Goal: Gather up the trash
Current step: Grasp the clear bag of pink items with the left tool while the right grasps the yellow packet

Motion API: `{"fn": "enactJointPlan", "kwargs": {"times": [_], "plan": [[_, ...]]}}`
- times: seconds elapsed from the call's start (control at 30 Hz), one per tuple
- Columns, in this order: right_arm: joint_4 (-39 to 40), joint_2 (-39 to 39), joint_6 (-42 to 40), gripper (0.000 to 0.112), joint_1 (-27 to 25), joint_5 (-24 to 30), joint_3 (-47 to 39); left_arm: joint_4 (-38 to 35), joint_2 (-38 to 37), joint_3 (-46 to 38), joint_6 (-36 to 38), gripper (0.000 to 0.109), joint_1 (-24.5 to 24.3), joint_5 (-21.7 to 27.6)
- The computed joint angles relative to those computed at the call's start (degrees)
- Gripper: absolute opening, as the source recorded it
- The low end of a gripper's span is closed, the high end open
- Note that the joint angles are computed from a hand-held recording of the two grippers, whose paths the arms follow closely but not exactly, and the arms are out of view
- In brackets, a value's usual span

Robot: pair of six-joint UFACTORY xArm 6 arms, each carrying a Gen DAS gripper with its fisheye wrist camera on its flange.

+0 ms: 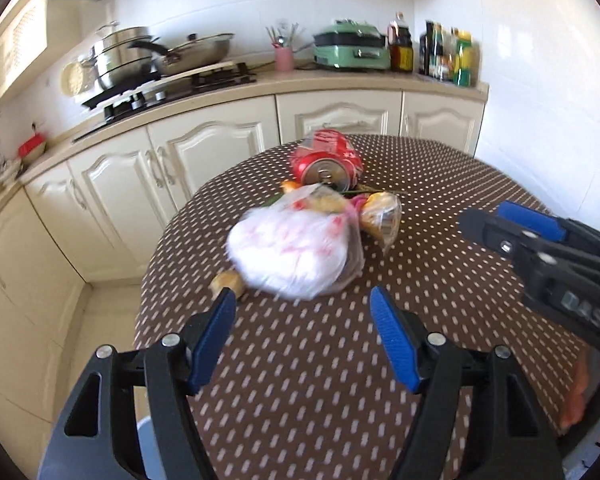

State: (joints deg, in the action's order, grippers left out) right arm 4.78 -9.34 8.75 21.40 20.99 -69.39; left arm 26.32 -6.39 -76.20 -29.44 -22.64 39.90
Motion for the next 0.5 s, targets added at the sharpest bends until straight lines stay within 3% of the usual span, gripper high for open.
{"fn": "enactJointPlan", "kwargs": {"times": [0.17,0.23,0.4,0.5], "plan": [[5.81,2.96,-4.98,0.059,-1.64,1.94,-2.77,-0.12,6.67,-6.42,0.02,0.066,0.23,1.71],[8.77,4.47,-7.38,0.06,-1.93,3.58,-4.63,-2.37,8.81,-8.71,1.46,0.037,0.58,2.55],[13.83,9.43,-10.66,0.06,-1.74,7.68,-11.17,-5.84,9.3,-8.75,3.48,0.014,1.88,-0.16],[14.69,12.57,-11.05,0.06,-1.39,10.76,-15.5,-8.09,7.28,-6.41,3.97,0.011,2.8,-4.34]]}}
